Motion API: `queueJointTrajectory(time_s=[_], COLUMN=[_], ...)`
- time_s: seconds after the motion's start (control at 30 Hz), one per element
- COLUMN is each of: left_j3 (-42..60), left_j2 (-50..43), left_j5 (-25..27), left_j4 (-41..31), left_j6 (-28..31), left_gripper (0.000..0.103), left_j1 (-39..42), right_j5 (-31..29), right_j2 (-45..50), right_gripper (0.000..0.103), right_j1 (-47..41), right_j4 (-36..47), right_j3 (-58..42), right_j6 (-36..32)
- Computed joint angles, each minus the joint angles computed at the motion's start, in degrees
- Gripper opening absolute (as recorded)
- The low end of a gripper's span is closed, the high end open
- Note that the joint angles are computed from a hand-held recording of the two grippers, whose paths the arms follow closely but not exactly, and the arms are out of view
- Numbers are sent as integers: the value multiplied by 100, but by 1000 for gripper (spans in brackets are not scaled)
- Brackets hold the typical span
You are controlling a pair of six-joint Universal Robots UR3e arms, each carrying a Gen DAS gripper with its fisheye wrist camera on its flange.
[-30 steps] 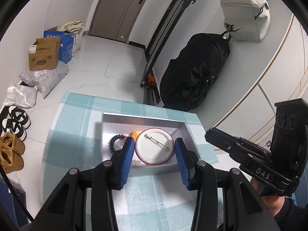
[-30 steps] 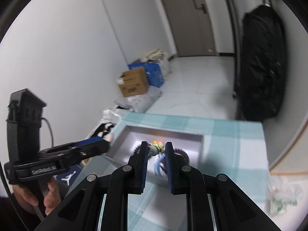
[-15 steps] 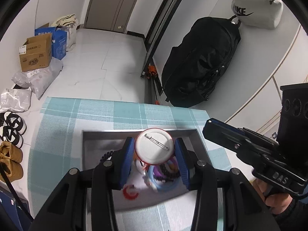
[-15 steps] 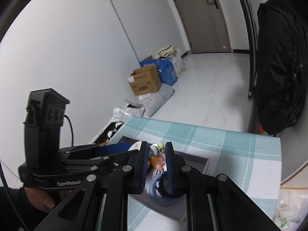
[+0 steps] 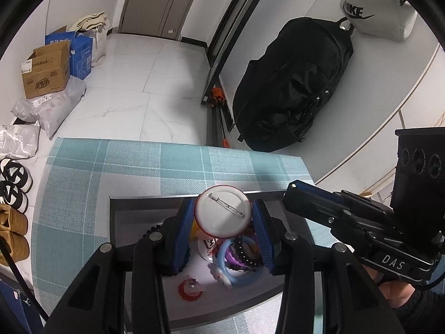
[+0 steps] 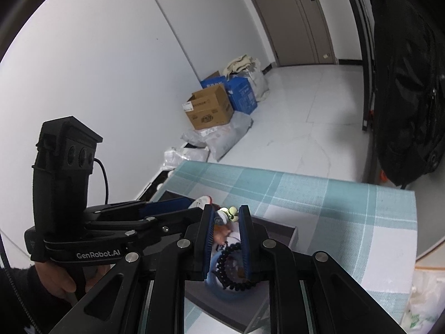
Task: Organize jewelry
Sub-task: 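Lower the badge into the white box and open the left gripper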
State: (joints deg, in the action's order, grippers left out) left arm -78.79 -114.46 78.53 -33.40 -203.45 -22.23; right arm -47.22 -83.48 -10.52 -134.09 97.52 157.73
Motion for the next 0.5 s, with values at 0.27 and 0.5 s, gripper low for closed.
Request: queueJointTrajectory(time_s=[0.27,0.5], left_j3=[71,-184], left_j2=[-62,35], left_j5=[23,-318], left_j4=[-54,194], left_j6=[-31,-101], left_gripper=[37,38], left_j1=[-22,137], right_j5=[-98,-46], right_j2=[64,-8], right_gripper=[17,20], right_j1=[52,-20], right_j4=[22,28], right_j3=[-71,-7], right_j6=[-2,30])
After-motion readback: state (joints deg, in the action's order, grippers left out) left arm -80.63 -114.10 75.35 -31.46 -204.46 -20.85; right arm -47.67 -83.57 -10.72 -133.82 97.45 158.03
